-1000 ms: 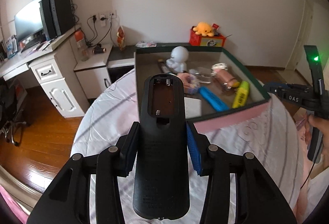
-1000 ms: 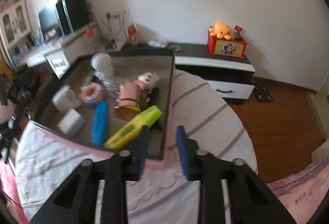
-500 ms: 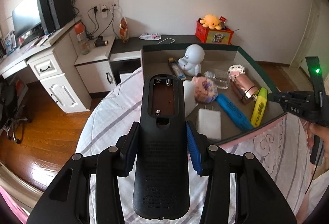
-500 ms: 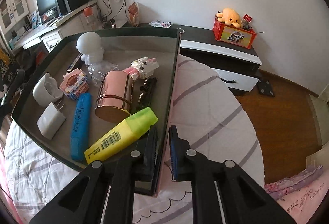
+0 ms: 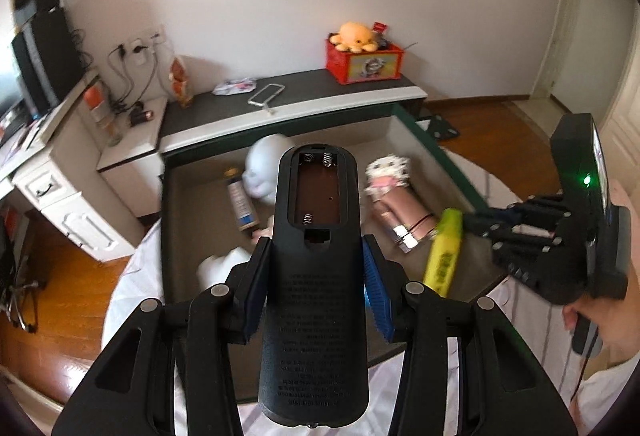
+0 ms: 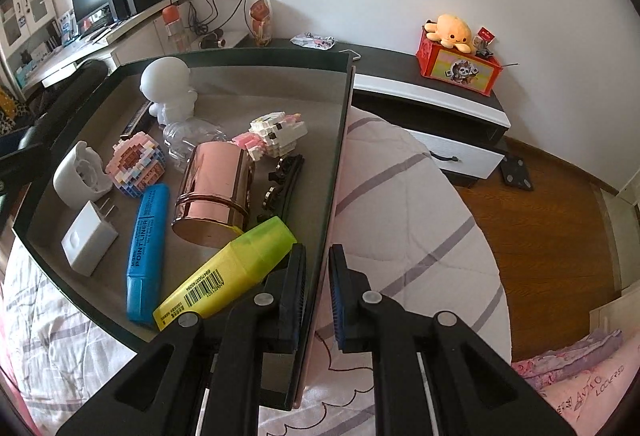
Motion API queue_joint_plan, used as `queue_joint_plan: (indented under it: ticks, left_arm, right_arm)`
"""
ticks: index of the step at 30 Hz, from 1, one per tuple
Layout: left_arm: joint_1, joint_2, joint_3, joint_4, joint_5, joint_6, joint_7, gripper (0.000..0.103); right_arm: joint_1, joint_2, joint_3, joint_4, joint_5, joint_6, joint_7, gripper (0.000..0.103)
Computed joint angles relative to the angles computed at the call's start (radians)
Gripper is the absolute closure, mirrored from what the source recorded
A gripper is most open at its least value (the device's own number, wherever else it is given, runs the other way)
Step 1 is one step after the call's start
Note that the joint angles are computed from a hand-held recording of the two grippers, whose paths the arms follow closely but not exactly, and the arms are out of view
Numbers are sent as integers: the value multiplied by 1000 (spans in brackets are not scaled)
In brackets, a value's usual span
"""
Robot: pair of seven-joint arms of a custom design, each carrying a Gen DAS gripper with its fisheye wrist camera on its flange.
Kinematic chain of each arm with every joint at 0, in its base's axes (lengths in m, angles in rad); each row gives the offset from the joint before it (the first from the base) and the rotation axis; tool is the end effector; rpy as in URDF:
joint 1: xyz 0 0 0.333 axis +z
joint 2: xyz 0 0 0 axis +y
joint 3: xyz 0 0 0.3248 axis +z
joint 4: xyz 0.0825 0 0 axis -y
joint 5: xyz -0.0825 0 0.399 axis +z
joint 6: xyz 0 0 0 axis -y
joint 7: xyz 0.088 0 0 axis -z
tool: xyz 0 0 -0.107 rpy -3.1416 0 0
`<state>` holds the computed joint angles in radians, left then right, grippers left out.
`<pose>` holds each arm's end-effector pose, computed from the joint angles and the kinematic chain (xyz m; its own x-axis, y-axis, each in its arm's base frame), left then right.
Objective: Organize rigid objects
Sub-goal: 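Carry the black remote into the pink box and release it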
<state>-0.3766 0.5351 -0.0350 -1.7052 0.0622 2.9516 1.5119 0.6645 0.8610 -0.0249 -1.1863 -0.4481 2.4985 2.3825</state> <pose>0.6755 -0.2949 0.3640 -0.3900 -0.9208 0.0075 -0.6991 0.2908 -0.6532 0.6507 0.4958 0.3140 0.1359 -0.9906 0.0160 -0.8333 -0.1230 -0.5389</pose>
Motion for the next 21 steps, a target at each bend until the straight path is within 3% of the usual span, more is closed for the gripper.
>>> queue_joint_plan:
  ticks: [4, 8, 21]
  left_arm:
    - [-30, 41, 15, 60, 22, -29, -13, 59]
    - [-75, 81, 64, 115, 68, -67, -74, 59]
    - [-88, 115, 88, 150, 152, -91, -172, 58]
  right_arm:
    - [-3, 0, 1, -2, 4, 7, 0, 92]
    - [-1, 3, -1, 3, 3, 1, -3, 92]
    - [-4, 0, 2, -2, 11, 4, -9, 91]
